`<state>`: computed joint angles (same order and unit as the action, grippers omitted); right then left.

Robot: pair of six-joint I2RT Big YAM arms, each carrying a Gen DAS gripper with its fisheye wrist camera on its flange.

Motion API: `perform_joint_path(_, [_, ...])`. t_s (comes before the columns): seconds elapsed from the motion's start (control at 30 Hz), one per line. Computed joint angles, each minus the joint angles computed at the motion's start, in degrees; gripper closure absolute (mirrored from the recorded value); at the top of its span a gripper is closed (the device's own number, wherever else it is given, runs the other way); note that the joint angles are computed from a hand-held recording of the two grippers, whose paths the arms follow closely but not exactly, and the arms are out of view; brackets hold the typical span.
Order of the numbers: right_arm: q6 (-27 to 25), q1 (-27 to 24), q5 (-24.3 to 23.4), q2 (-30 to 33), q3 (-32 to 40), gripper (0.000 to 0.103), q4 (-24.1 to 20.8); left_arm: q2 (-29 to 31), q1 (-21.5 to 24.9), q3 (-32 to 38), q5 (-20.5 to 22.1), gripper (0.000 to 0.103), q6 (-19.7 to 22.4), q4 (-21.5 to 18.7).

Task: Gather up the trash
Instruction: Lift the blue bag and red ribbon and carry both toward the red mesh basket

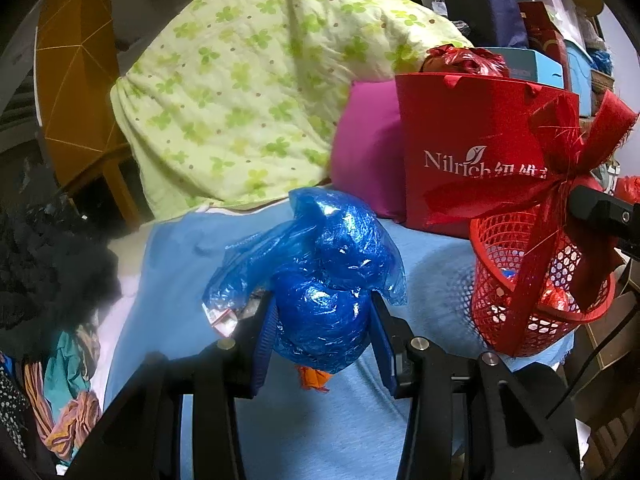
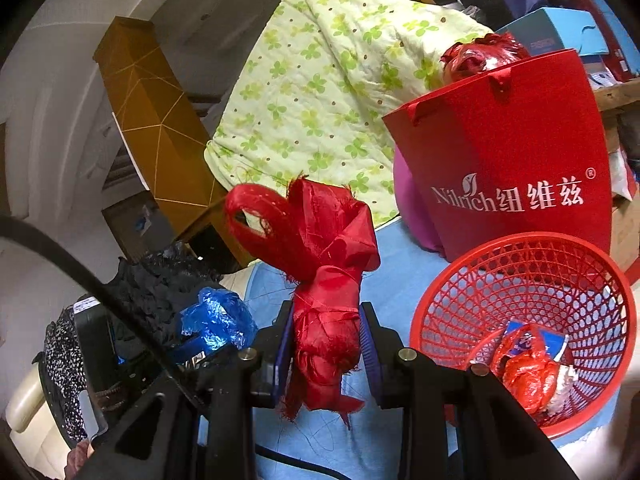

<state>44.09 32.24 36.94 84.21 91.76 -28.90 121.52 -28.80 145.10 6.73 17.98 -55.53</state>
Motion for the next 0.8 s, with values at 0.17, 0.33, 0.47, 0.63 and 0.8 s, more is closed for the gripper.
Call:
perform_joint_path(0.17, [0.59,-0.09,0.96,-1.16,-1.17,0.070,0.32,-0.37,-0.55,-0.50,0.26,0.057,0.71,0.20])
perform_joint_path(0.33, [1.11,-0.11,1.86,-2.50,-2.65,0.070,0.68,-0.23,-1.18,0.12,0.46,0.057,1.39,-0.17])
perform_joint_path(0.47, [1.63,-0.09,2.48,-3.34,-3.65,0.070,0.89,-0.19,-1.65,0.29,0.73,0.057,2.19,-0.36])
perform_joint_path(0.63, [2.42,-0.07,3.51,-5.02,-5.73,0.070,1.43,-0.69,-2.54,-0.39,0.71,0.057,3.03,-0.13])
perform_joint_path(0.8, [3.12,-0.04,4.59,-6.51,-7.34,0.070,1.83,-0.73,-3.57,-0.15,0.73,0.057,3.73,-0.18])
